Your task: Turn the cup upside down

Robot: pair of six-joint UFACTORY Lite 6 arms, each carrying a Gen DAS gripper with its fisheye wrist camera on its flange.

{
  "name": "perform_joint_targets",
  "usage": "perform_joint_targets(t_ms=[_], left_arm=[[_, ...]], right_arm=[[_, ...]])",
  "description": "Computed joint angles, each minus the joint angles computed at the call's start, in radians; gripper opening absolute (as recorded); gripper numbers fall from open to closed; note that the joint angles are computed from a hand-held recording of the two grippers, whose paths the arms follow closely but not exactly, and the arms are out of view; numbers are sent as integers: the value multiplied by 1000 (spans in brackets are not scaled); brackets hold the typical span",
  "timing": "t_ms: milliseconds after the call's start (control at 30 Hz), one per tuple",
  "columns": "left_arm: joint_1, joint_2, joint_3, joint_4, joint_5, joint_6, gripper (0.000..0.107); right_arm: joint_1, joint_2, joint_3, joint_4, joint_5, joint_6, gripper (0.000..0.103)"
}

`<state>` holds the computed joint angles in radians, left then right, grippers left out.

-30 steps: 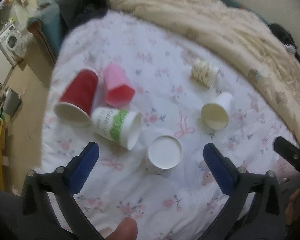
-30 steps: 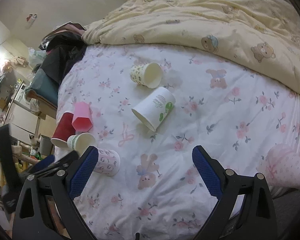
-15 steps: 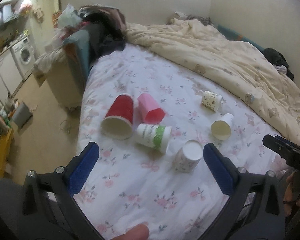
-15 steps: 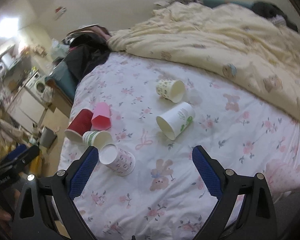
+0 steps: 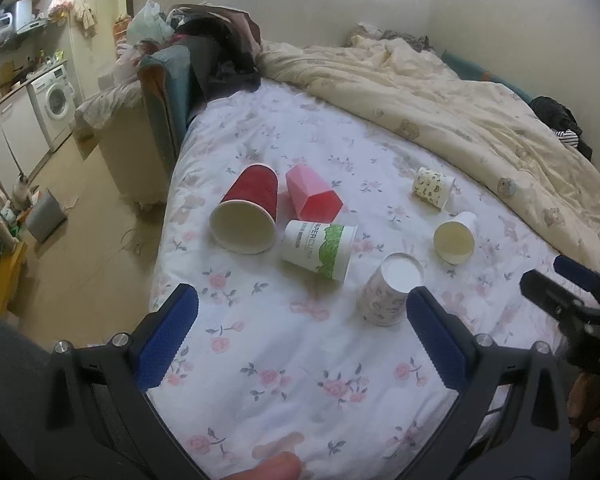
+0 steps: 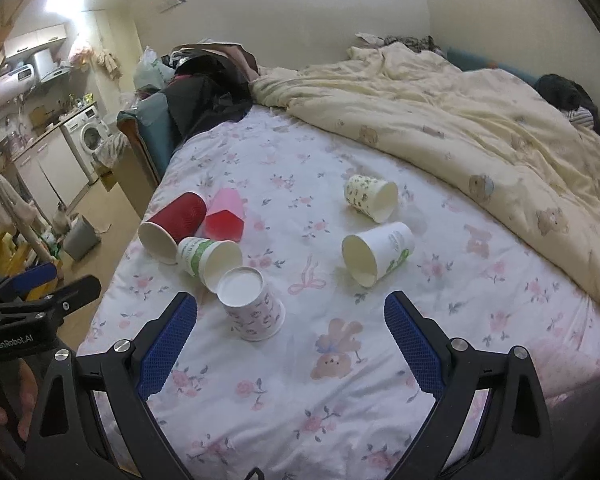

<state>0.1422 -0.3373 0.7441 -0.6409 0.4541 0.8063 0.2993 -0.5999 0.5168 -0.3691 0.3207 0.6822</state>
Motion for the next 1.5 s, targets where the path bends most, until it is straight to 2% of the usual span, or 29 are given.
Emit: perform_joint_targets(t_ms=[300, 1267, 1500], left_arm=[[-38, -8, -7, 29, -16, -36, 103], [-32, -4, -1, 21, -7, -26, 103], [-47, 1, 9, 66, 5, -90, 103]], right_arm=[[14, 28, -3, -85, -7, 89, 97], [-5, -6, -11, -29, 1, 44, 97], [0, -9, -5, -25, 15, 46, 97]])
